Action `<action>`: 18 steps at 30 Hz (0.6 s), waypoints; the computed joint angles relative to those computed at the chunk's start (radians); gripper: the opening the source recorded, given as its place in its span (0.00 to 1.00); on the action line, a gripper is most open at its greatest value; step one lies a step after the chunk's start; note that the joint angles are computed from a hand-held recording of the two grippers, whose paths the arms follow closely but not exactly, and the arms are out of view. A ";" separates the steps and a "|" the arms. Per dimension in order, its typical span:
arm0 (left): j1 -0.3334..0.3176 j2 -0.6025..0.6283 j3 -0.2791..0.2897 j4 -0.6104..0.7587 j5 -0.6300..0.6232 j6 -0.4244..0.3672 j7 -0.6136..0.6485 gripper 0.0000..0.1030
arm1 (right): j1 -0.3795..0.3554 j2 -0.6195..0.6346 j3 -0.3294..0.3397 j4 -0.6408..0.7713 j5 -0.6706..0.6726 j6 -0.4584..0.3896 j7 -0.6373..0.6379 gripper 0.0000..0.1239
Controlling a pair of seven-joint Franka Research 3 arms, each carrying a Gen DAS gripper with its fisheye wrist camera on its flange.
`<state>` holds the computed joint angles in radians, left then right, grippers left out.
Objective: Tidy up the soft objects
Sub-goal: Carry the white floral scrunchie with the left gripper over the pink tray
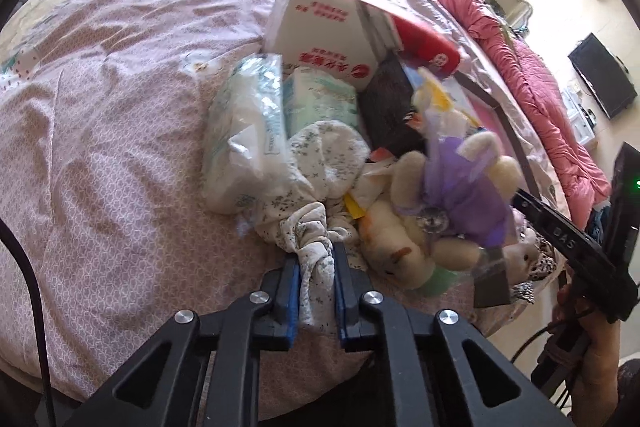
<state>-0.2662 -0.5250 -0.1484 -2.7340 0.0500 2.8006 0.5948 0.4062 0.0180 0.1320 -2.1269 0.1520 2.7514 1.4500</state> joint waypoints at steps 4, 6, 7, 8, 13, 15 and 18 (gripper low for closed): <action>0.011 -0.015 -0.020 0.015 0.024 0.001 -0.011 0.13 | -0.002 -0.003 -0.002 -0.002 0.007 0.001 0.000 0.07; 0.017 -0.031 -0.027 0.020 0.036 -0.006 -0.021 0.13 | -0.003 -0.008 -0.002 -0.007 0.018 0.007 -0.007 0.07; 0.021 -0.044 -0.031 0.019 0.043 -0.009 -0.025 0.13 | -0.004 -0.012 -0.002 -0.009 0.025 0.008 -0.013 0.07; 0.024 -0.054 -0.033 0.022 0.051 -0.009 -0.029 0.13 | -0.004 -0.017 -0.002 -0.013 0.033 0.011 -0.019 0.07; 0.052 -0.094 -0.062 0.049 0.101 -0.029 -0.057 0.13 | -0.006 -0.038 -0.002 -0.028 0.084 0.019 -0.056 0.07; 0.054 -0.099 -0.064 0.063 0.119 -0.035 -0.058 0.13 | -0.007 -0.048 -0.002 -0.034 0.107 0.019 -0.070 0.07; 0.054 -0.093 -0.066 0.097 0.139 -0.040 -0.057 0.13 | -0.006 -0.066 -0.005 -0.044 0.149 0.017 -0.101 0.07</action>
<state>-0.2118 -0.6177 -0.2141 -2.6372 0.1890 2.7602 0.5379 0.4000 -0.0483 0.1275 -2.1712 0.3006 2.7687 1.3491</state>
